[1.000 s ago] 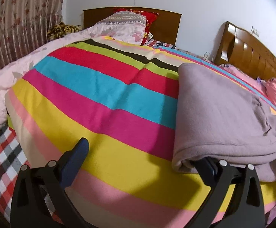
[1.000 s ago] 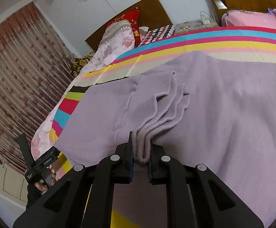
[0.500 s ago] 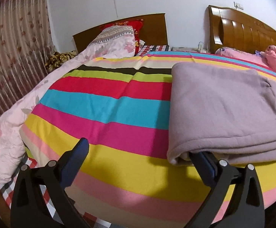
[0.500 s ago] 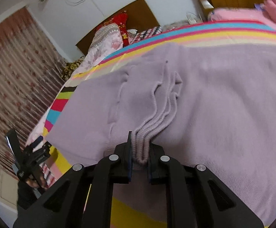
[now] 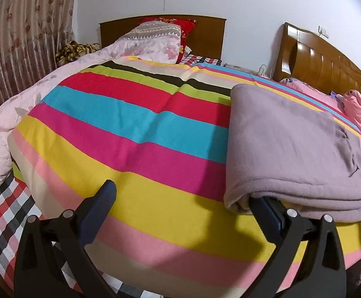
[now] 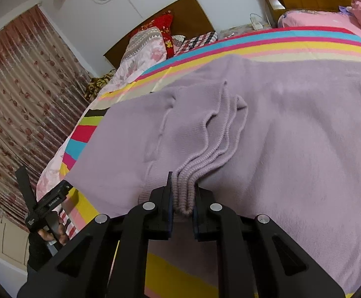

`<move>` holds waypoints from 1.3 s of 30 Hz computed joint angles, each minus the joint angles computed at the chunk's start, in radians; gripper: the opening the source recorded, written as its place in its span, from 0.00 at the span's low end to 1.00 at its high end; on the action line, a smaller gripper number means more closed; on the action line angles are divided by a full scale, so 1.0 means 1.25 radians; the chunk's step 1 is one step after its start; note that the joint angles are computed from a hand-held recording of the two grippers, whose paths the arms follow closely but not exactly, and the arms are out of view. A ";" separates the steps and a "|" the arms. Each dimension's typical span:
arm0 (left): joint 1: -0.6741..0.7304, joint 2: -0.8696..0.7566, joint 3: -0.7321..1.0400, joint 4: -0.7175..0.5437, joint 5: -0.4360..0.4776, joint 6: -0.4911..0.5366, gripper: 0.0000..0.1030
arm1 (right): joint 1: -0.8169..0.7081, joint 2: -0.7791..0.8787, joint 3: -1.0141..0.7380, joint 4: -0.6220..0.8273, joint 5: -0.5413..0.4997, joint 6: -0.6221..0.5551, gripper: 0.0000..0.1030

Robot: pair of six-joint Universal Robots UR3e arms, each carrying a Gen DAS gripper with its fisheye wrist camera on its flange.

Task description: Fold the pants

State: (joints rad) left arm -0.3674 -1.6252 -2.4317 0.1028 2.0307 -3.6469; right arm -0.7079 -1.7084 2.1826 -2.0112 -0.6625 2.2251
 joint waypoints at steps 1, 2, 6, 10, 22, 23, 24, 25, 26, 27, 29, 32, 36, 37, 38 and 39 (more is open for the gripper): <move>0.002 -0.002 -0.004 0.009 -0.003 -0.008 0.99 | 0.000 -0.010 0.000 0.005 0.008 -0.006 0.12; 0.004 -0.002 -0.010 0.020 -0.006 -0.018 0.99 | 0.002 -0.014 -0.002 0.007 0.011 -0.010 0.12; -0.007 -0.017 -0.005 0.027 0.013 -0.023 0.99 | 0.024 0.032 -0.001 -0.051 -0.019 0.016 0.08; -0.065 -0.010 0.045 -0.072 0.089 0.009 0.99 | 0.015 0.017 -0.009 -0.030 -0.034 0.001 0.18; -0.153 0.211 0.267 -0.307 0.025 0.137 0.98 | 0.031 -0.082 -0.018 -0.178 -0.041 0.020 0.44; -0.132 0.164 0.351 -0.346 -0.050 0.166 0.98 | 0.059 -0.072 -0.024 -0.207 -0.049 0.035 0.44; -0.101 0.085 0.434 -0.332 -0.145 0.217 0.98 | 0.094 -0.048 -0.039 -0.243 -0.061 0.052 0.44; -0.088 0.019 0.518 -0.359 -0.195 0.232 0.98 | 0.139 -0.009 -0.069 -0.278 -0.086 0.081 0.46; -0.047 -0.065 0.602 -0.369 -0.298 0.262 0.98 | 0.179 0.032 -0.105 -0.298 -0.111 0.114 0.48; -0.031 -0.126 0.686 -0.428 -0.333 0.258 0.98 | 0.200 0.058 -0.130 -0.303 -0.124 0.130 0.53; 0.021 -0.278 0.853 -0.529 -0.379 0.261 0.98 | 0.246 0.127 -0.186 -0.321 -0.162 0.166 0.58; 0.091 -0.412 1.003 -0.701 -0.434 0.275 0.98 | 0.298 0.220 -0.248 -0.332 -0.250 0.182 0.63; 0.148 -0.417 0.840 -0.504 -0.479 0.329 0.98 | 0.273 0.238 -0.243 -0.304 -0.210 0.140 0.66; 0.153 -0.401 0.815 -0.484 -0.480 0.323 0.98 | 0.266 0.238 -0.239 -0.299 -0.199 0.135 0.66; 0.149 -0.401 0.815 -0.480 -0.467 0.324 0.98 | 0.263 0.238 -0.235 -0.300 -0.192 0.133 0.67; 0.134 -0.407 0.823 -0.484 -0.435 0.331 0.98 | 0.259 0.231 -0.226 -0.309 -0.189 0.136 0.67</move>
